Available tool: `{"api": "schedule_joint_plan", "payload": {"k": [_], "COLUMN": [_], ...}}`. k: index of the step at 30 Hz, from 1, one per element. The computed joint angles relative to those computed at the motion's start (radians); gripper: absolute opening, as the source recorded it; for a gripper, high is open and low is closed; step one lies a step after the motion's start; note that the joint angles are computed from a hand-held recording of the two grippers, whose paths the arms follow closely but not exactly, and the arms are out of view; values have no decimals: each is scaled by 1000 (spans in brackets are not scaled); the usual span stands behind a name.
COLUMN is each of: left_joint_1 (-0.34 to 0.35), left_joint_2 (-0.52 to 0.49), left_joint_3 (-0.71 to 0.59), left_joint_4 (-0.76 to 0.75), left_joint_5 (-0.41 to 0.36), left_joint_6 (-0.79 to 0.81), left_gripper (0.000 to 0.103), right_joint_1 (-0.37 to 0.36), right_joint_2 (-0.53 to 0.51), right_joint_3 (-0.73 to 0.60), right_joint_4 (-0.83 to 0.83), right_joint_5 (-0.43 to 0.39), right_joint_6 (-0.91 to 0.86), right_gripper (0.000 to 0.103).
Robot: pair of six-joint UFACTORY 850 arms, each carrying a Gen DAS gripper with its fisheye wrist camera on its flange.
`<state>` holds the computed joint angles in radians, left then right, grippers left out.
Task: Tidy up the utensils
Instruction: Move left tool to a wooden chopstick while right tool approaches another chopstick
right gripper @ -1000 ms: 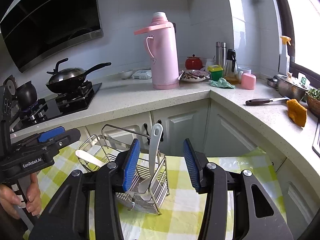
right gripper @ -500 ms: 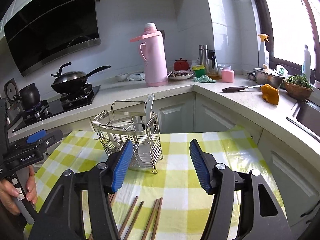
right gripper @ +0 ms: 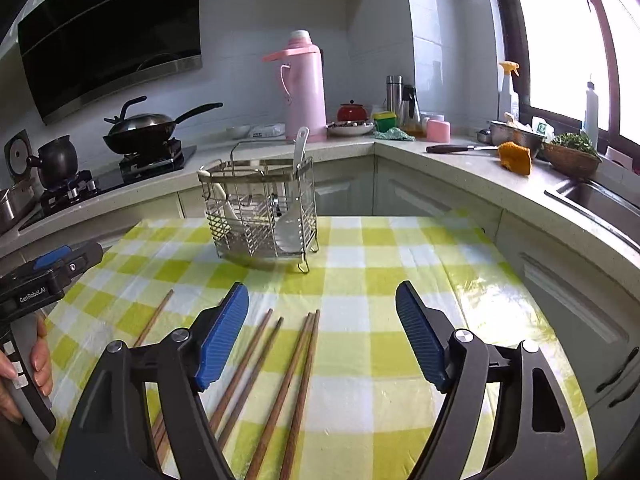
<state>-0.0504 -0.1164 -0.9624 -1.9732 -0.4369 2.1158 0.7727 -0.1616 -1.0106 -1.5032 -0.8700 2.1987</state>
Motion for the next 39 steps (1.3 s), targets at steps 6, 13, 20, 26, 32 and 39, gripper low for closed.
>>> {"api": "schedule_joint_plan", "payload": {"k": [6,13,20,26,32,39], "left_joint_1": [3,-9,-22,-34,-43,-47], "left_joint_2": [-7,-42,-98,-107,-113,-132], "left_joint_3": [42,38,-28,-23,-29,-53], "left_joint_4": [13,111,319,95,34,200], "left_joint_5": [29,74,103,136,151,158], "left_joint_6": [39,-40,-269,-51,32,-134], "left_gripper": [98,98,94,87,87,87], "right_joint_1": [0,-24,-75,-102,-112,-129], "right_joint_2": [-36,-72,-114,-151,-172,-207], "right_joint_3": [14,12,-33,-68,-95,-136], "right_joint_4": [88,198,279,290,302,399], "right_joint_5": [43,81,175,214,228,236], "right_joint_6": [-12,-57,-161,-194,-218,-343], "right_gripper": [79,75,48,39,38,33]}}
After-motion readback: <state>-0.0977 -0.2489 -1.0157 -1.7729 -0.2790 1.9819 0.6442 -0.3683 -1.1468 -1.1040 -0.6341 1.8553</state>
